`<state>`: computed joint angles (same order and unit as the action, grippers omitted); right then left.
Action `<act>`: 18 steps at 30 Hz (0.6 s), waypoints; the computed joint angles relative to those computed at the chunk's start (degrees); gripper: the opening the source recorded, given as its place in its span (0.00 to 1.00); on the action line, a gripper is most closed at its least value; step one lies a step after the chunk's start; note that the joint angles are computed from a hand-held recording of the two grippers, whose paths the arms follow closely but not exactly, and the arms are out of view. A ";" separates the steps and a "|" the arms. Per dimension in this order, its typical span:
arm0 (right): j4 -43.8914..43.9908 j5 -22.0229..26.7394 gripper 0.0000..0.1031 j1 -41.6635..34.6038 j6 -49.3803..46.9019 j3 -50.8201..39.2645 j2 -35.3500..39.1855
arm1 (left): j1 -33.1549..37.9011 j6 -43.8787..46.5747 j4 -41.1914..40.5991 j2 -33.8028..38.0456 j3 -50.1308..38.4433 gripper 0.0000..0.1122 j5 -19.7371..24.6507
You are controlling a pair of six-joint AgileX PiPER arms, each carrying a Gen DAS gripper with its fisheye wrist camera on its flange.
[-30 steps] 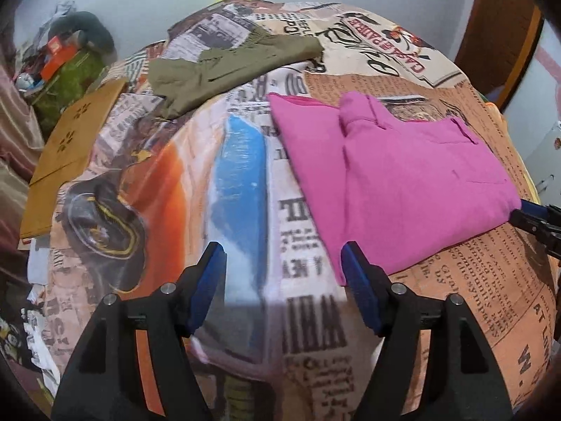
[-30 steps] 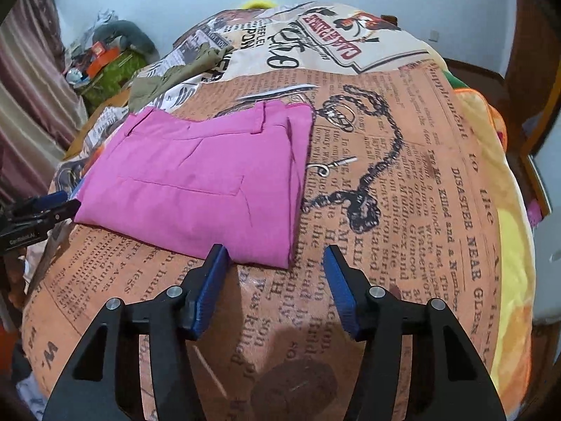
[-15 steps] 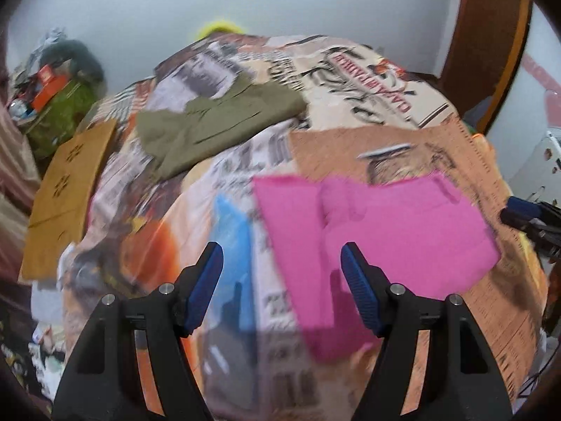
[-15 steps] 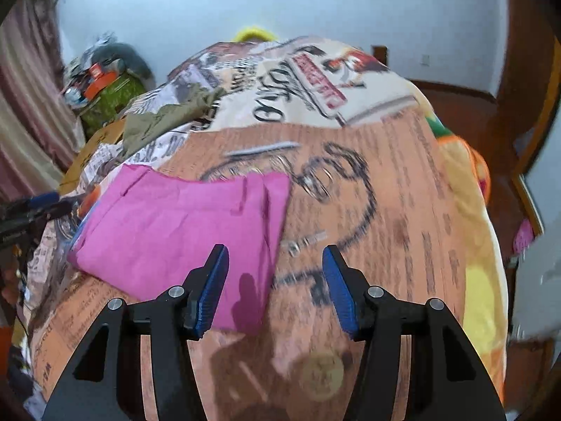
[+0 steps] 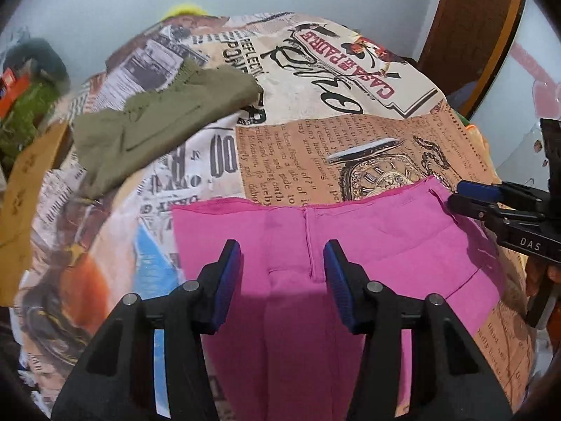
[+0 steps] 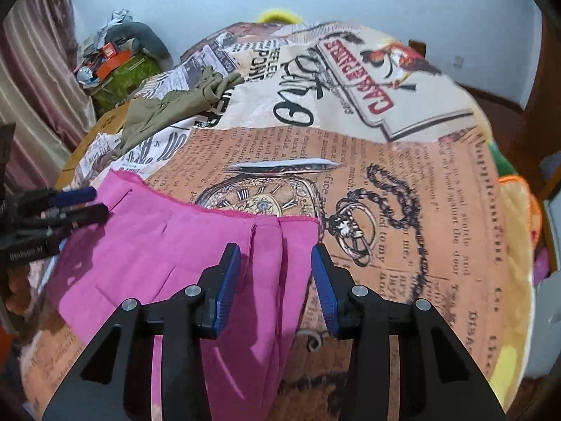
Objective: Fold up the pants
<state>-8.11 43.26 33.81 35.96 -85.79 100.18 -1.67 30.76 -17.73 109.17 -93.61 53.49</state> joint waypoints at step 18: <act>-2.37 1.27 0.12 1.37 -4.67 -3.16 5.16 | -3.28 -8.91 10.15 2.40 1.55 0.39 -6.93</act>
<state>-10.48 44.52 35.17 31.29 -88.95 105.34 -4.95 21.85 -7.57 111.57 -92.05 46.56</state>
